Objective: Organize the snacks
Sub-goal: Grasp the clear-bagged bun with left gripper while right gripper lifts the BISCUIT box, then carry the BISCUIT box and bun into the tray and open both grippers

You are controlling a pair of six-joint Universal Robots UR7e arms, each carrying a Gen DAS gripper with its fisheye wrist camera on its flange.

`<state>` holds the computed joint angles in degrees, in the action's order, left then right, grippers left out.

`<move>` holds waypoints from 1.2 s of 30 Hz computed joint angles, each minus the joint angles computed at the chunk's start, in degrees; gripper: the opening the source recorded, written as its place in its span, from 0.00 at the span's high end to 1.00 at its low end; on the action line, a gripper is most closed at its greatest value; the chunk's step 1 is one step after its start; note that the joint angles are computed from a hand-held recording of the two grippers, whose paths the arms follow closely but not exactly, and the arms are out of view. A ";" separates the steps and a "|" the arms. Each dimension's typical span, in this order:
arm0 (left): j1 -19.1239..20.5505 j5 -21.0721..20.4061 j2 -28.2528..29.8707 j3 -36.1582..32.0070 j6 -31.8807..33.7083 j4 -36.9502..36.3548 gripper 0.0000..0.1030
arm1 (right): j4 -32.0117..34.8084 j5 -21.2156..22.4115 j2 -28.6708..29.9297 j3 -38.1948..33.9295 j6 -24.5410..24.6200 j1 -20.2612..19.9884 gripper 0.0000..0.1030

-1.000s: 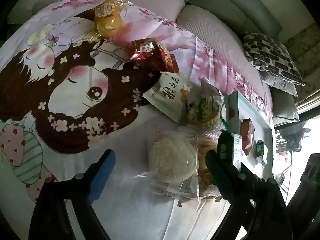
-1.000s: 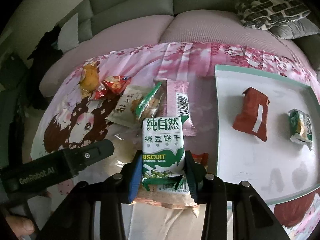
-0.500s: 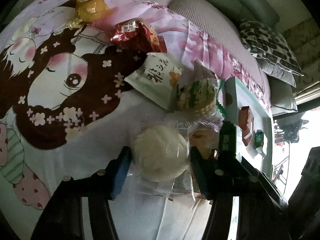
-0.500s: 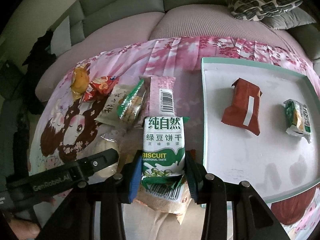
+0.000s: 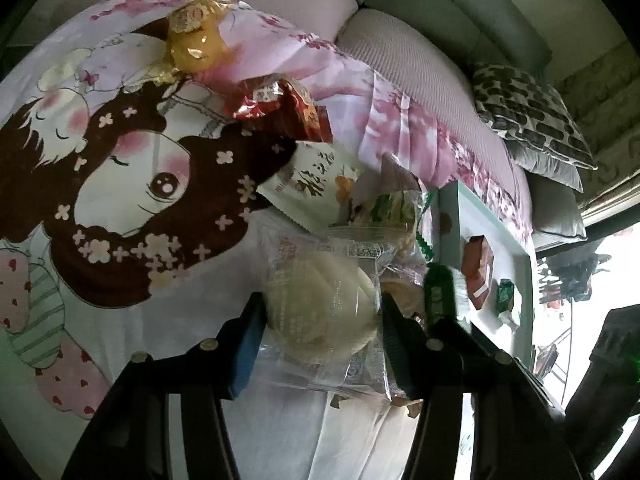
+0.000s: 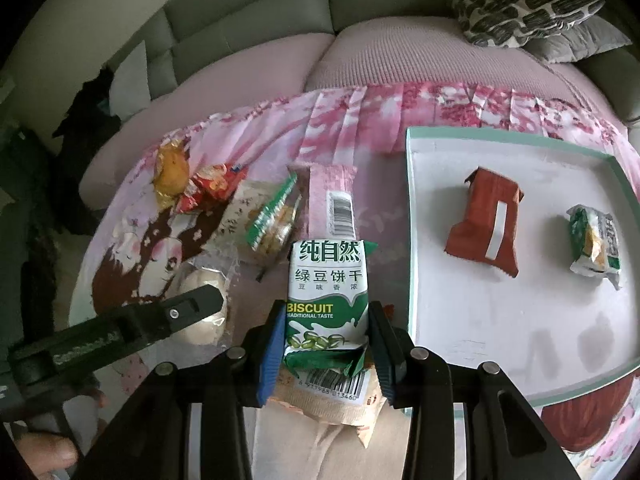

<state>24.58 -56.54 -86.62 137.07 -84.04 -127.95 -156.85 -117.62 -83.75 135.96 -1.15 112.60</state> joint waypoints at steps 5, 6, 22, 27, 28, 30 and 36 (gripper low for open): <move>-1.37 1.79 -1.05 -0.19 -1.20 1.52 0.44 | -0.99 0.60 -1.13 0.10 -0.03 0.44 0.59; -1.76 2.31 -1.13 -0.28 -1.31 1.79 0.44 | -0.98 0.67 -1.20 0.10 0.03 0.38 0.59; -4.08 7.21 6.05 -3.35 9.24 -7.44 0.44 | -2.44 -6.26 -7.69 0.61 2.66 -3.54 0.59; -3.72 5.40 12.24 -5.84 17.13 -13.92 0.44 | -2.90 -8.72 -11.01 0.88 3.89 -6.63 0.59; -3.70 5.02 13.72 -6.56 18.75 -15.04 0.44 | -2.97 -9.03 -11.54 0.98 4.06 -7.05 0.59; -3.57 4.12 16.49 -7.98 21.54 -17.08 0.44 | -3.05 -9.24 -12.79 1.10 4.19 -8.22 0.59; -3.29 1.58 22.99 -11.55 27.12 -20.09 0.44 | -3.83 -9.32 -15.91 1.45 4.81 -11.84 0.59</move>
<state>21.29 -54.96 -63.63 125.53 -56.92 -148.04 -160.68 -126.94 -99.66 137.41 3.67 100.76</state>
